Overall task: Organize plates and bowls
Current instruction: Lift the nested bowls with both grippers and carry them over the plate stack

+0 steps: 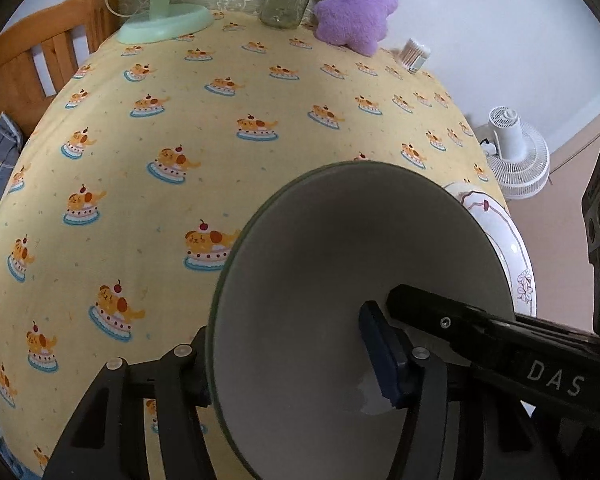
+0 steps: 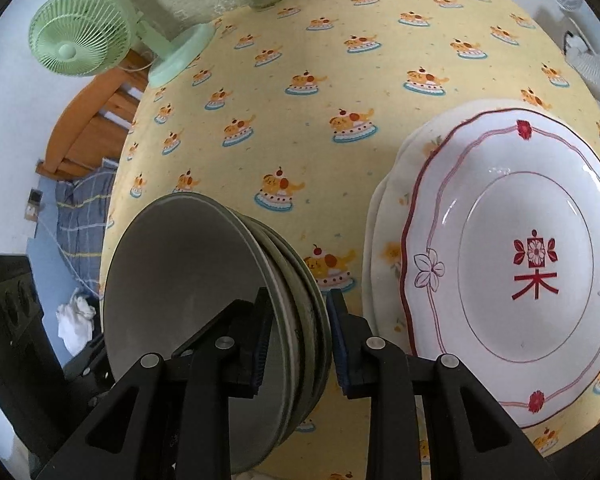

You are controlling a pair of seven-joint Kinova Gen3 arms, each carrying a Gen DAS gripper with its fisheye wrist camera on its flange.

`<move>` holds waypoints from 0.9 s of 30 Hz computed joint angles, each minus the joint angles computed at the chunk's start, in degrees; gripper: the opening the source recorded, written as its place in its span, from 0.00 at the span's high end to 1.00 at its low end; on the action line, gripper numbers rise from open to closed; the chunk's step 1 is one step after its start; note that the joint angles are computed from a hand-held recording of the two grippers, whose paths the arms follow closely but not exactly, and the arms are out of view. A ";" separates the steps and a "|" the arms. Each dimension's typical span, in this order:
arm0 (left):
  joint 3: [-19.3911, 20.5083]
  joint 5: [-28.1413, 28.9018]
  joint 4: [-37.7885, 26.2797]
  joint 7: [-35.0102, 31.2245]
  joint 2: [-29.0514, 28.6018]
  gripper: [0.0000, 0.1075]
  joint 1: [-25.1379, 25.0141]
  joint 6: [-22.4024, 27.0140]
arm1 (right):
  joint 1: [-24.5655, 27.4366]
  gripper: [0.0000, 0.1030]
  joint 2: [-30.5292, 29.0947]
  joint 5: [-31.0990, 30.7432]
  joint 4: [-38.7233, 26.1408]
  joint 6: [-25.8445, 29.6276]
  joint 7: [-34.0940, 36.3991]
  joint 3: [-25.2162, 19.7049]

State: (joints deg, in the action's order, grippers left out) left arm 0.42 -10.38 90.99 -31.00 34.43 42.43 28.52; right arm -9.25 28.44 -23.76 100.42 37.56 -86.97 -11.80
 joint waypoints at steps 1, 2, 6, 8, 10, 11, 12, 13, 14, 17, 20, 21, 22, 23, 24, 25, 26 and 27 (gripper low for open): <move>0.43 0.18 0.28 -0.42 -0.17 0.46 -0.42 -0.32 | -0.69 0.69 -0.15 0.28 -0.02 0.09 -1.31 0.65; 1.32 0.66 0.83 -1.42 -0.42 0.46 -1.42 -0.80 | -1.30 0.69 -0.35 0.76 0.02 0.07 -2.23 1.06; 4.10 3.35 1.81 -5.32 -1.16 0.46 -4.31 -0.89 | -3.96 0.68 -1.53 3.25 0.27 0.46 -6.78 2.54; 4.01 3.80 2.04 -6.08 -1.63 0.46 -4.10 -0.76 | -3.92 0.68 -2.23 3.32 0.99 0.25 -8.06 2.41; 3.92 4.04 2.35 -6.61 -2.26 0.46 -3.79 -0.90 | -3.93 0.68 -3.31 3.42 1.95 -0.22 -9.11 2.36; 3.89 4.16 2.47 -6.81 -2.52 0.46 -3.68 -0.99 | -4.06 0.68 -3.85 3.62 2.35 -0.49 -9.62 2.39; 3.84 4.17 2.43 -6.97 -2.90 0.46 -3.45 -0.83 | -4.21 0.68 -4.39 3.90 2.64 -0.61 -10.15 2.48; 3.62 4.09 2.27 -6.92 -3.11 0.46 -3.13 -0.63 | -4.34 0.68 -4.95 4.14 2.85 -0.60 -10.68 2.56; 3.23 3.83 2.08 -6.62 -3.36 0.46 -2.57 -0.39 | -4.29 0.68 -5.47 4.17 3.11 -0.67 -11.01 2.53; 1.81 2.29 1.05 -4.92 -3.95 0.46 -0.46 0.71 | -3.27 0.68 -7.37 3.51 4.28 -1.12 -10.61 2.08; 0.66 0.41 -0.03 -2.48 -4.22 0.46 1.50 1.78 | -2.08 0.68 -8.74 2.58 5.22 -1.70 -8.82 1.58; 0.38 -0.24 -0.62 -1.56 -4.19 0.46 2.13 2.33 | -1.65 0.68 -9.20 2.16 5.58 -1.89 -8.05 1.45; 0.03 -0.98 -1.33 -0.46 -4.05 0.46 2.89 2.95 | -1.13 0.68 -9.68 1.67 5.83 -1.88 -7.22 1.35; -0.21 -1.70 -2.08 0.54 -3.88 0.46 3.53 3.62 | -0.46 0.68 -10.07 1.08 6.03 -1.75 -6.10 1.23; -0.64 -2.58 -2.90 1.83 -3.63 0.46 4.40 4.29 | 0.17 0.68 -10.36 0.48 6.22 -1.60 -4.86 1.13; -1.25 -3.57 -3.77 3.51 -3.29 0.46 5.48 4.89 | 1.33 0.68 -10.70 -0.43 6.43 -1.34 -2.72 0.85; -1.28 -4.14 -4.46 4.61 -3.07 0.46 5.89 5.55 | 2.14 0.68 -10.91 -1.19 6.56 -1.10 -0.97 0.79; -1.22 -4.53 -5.64 5.77 -2.64 0.46 6.33 6.70 | 2.90 0.68 -10.97 -1.90 6.49 -0.64 0.67 0.84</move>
State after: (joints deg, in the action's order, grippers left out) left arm -0.80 -14.91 85.35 -25.24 31.80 48.76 35.23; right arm -6.35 17.47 -25.65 106.91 36.92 -86.30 -10.96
